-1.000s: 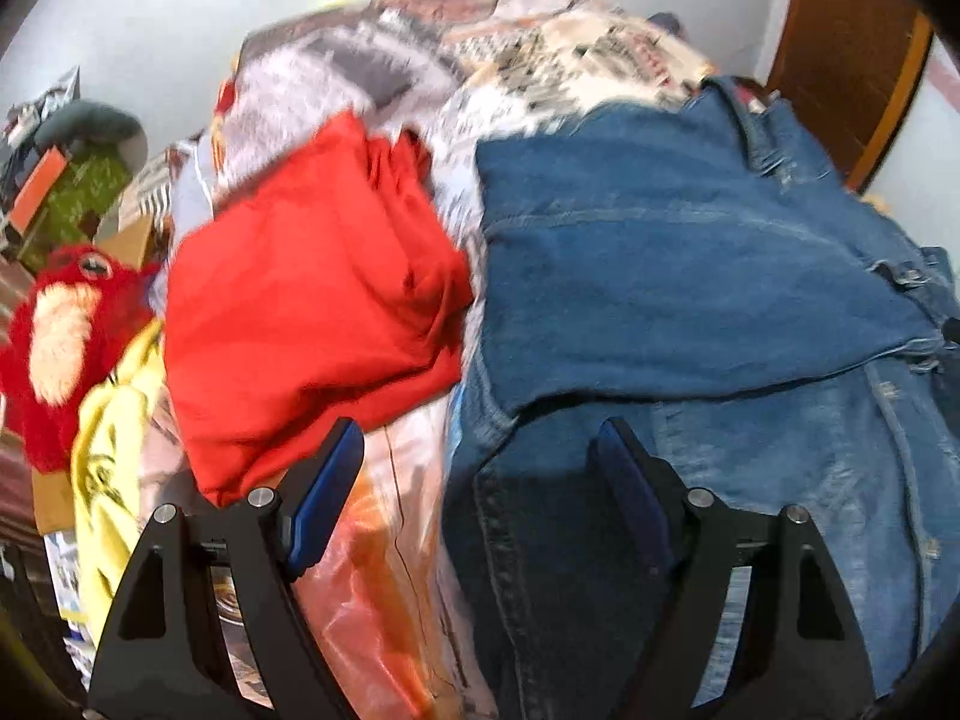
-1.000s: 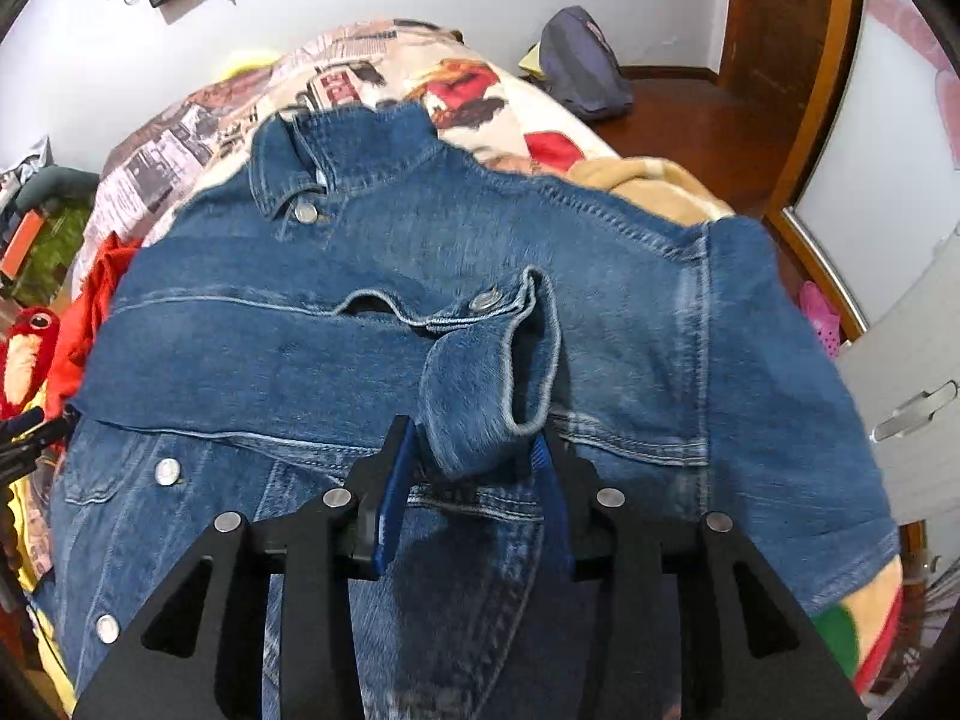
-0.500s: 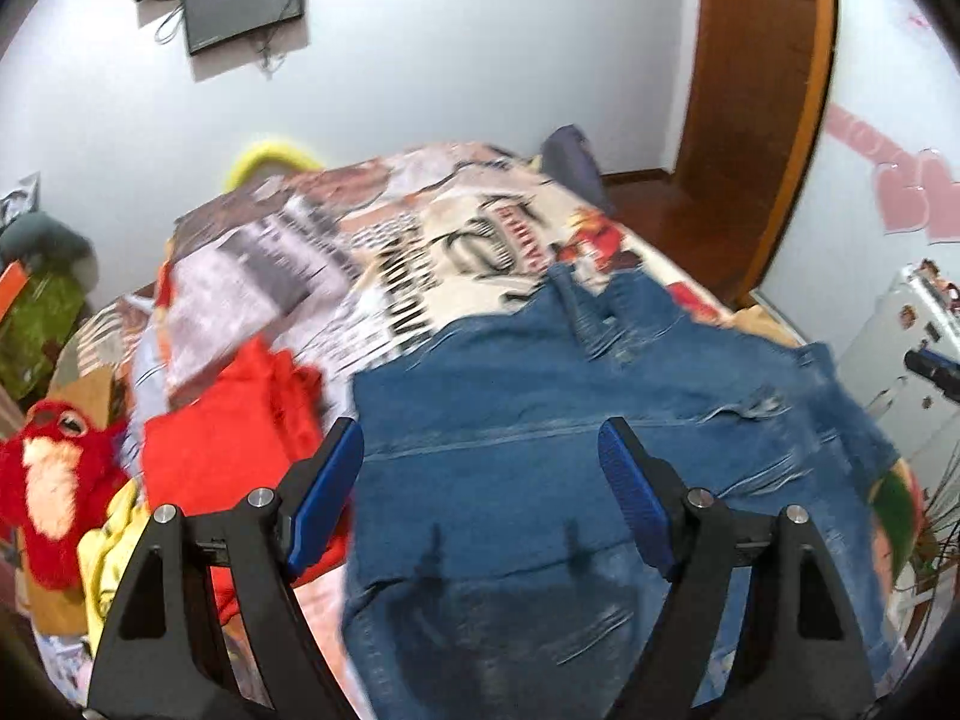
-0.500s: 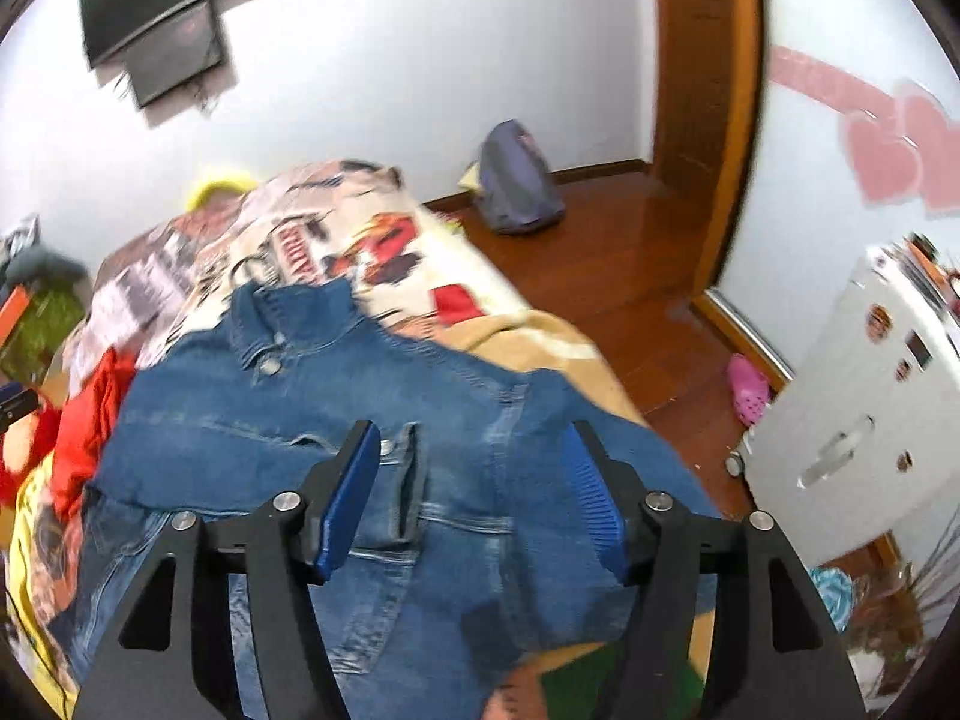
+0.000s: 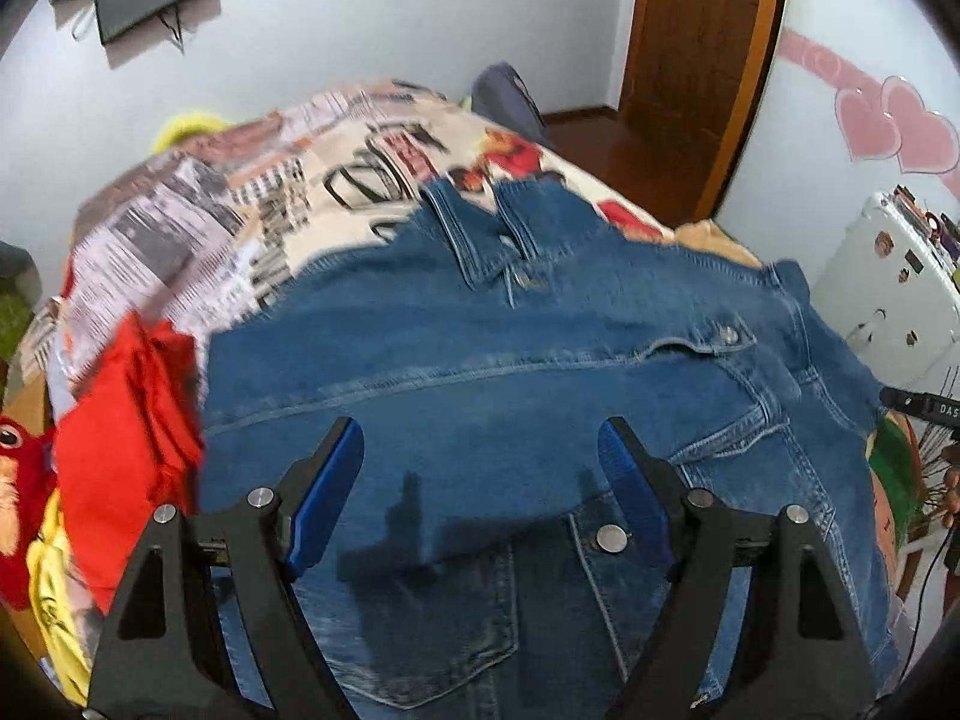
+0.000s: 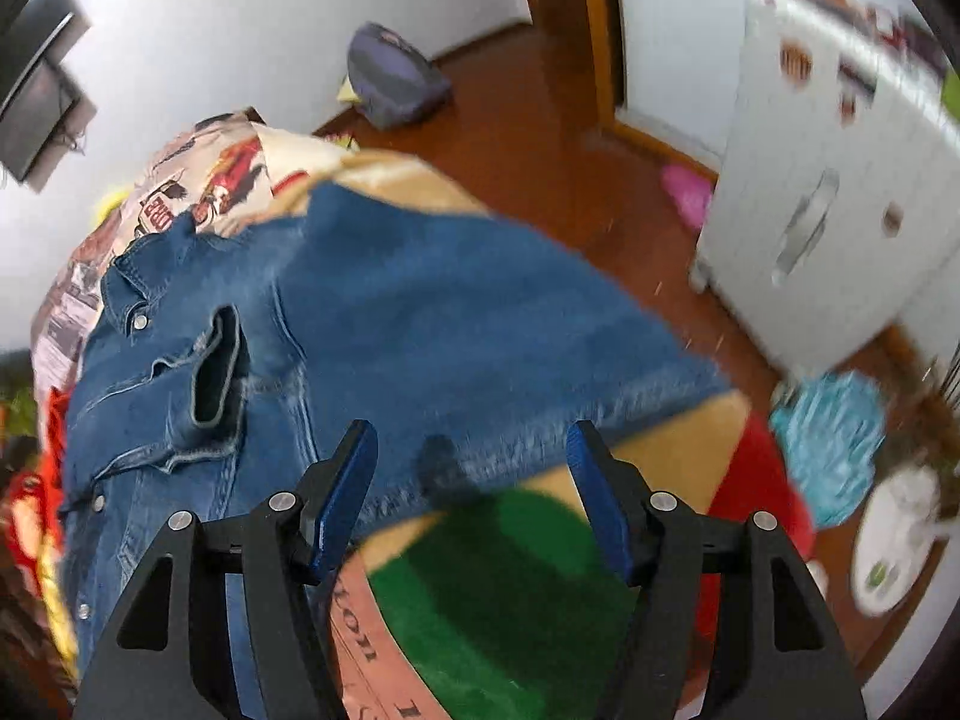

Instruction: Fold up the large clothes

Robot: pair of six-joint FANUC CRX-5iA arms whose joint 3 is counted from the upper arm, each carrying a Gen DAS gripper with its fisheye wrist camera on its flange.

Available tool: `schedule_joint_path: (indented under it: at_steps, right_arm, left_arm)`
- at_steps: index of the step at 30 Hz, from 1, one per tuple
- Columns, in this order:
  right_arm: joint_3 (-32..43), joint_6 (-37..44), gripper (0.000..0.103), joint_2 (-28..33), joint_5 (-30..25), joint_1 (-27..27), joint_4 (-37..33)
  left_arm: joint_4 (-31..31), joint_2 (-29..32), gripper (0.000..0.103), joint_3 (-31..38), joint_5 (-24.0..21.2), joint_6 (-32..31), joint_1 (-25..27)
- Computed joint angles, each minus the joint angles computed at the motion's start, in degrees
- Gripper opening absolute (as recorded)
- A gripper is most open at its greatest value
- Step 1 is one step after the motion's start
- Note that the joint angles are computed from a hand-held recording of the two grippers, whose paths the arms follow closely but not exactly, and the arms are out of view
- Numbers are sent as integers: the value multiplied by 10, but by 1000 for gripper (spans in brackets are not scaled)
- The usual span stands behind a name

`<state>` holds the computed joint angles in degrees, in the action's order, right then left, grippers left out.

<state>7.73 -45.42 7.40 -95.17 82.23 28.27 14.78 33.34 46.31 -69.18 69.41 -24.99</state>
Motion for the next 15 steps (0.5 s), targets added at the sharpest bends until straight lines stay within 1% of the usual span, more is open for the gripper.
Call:
schedule_joint_path:
  at_steps: [2, 5, 7, 11, 15]
  right_arm:
    - [-35, -28, 62, -19, 35, 3, 2]
    - [-71, -57, 62, -35, 63, 3, 16]
    - [-89, -77, 67, -43, 80, 0, 24]
    - [-84, -87, 68, -35, 75, -10, 31]
    - [-89, -108, 68, -31, 71, -17, 42]
  left_arm:
    - [0, 1, 80, -4, -2, 2, -2]
    - [-7, 5, 80, -1, -6, 10, -3]
    - [-21, 4, 80, 1, -8, 20, -5]
    - [-19, -8, 80, -18, 5, 21, 2]
    - [-22, -14, 80, -26, 9, 22, 6]
